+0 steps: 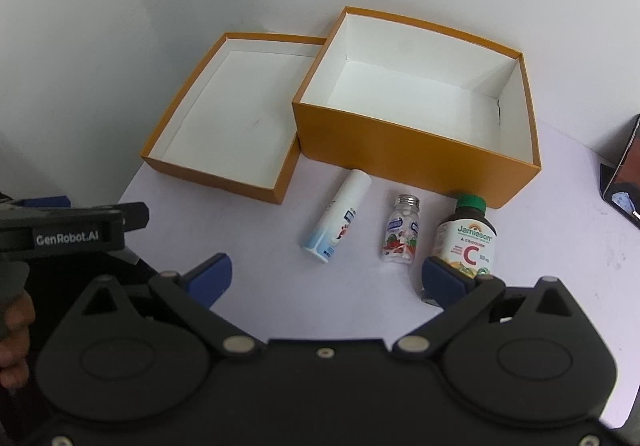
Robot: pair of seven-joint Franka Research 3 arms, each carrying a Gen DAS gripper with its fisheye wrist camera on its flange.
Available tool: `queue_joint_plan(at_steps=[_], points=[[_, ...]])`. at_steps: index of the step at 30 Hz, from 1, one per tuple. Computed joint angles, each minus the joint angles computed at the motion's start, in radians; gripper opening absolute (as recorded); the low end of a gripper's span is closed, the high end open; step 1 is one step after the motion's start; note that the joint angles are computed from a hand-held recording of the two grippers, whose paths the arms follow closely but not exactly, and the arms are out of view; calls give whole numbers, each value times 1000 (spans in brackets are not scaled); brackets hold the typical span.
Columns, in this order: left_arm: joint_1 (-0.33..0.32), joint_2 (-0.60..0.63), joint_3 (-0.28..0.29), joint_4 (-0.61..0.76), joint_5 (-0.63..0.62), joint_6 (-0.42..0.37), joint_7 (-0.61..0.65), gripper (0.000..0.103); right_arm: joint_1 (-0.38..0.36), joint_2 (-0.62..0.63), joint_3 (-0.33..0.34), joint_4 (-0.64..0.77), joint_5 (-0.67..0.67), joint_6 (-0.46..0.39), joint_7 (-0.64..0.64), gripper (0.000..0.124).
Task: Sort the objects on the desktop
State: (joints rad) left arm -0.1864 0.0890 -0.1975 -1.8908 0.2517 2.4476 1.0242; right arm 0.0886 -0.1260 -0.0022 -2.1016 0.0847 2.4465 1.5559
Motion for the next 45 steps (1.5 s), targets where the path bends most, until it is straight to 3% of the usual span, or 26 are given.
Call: queue_joint_plan(at_steps=[32,37,45], points=[[12,-48,2,-62,-69,45,57,103,0,-29,1,-25,20,-3,2,102],[23,-52,9,-64,-91,16,98,103,-7,-20,-5,-23,38,-5,22,95],[27,-28,7,-19,-96,-48,115,103,-25,-14,-15,-5,13,-42,45,95]])
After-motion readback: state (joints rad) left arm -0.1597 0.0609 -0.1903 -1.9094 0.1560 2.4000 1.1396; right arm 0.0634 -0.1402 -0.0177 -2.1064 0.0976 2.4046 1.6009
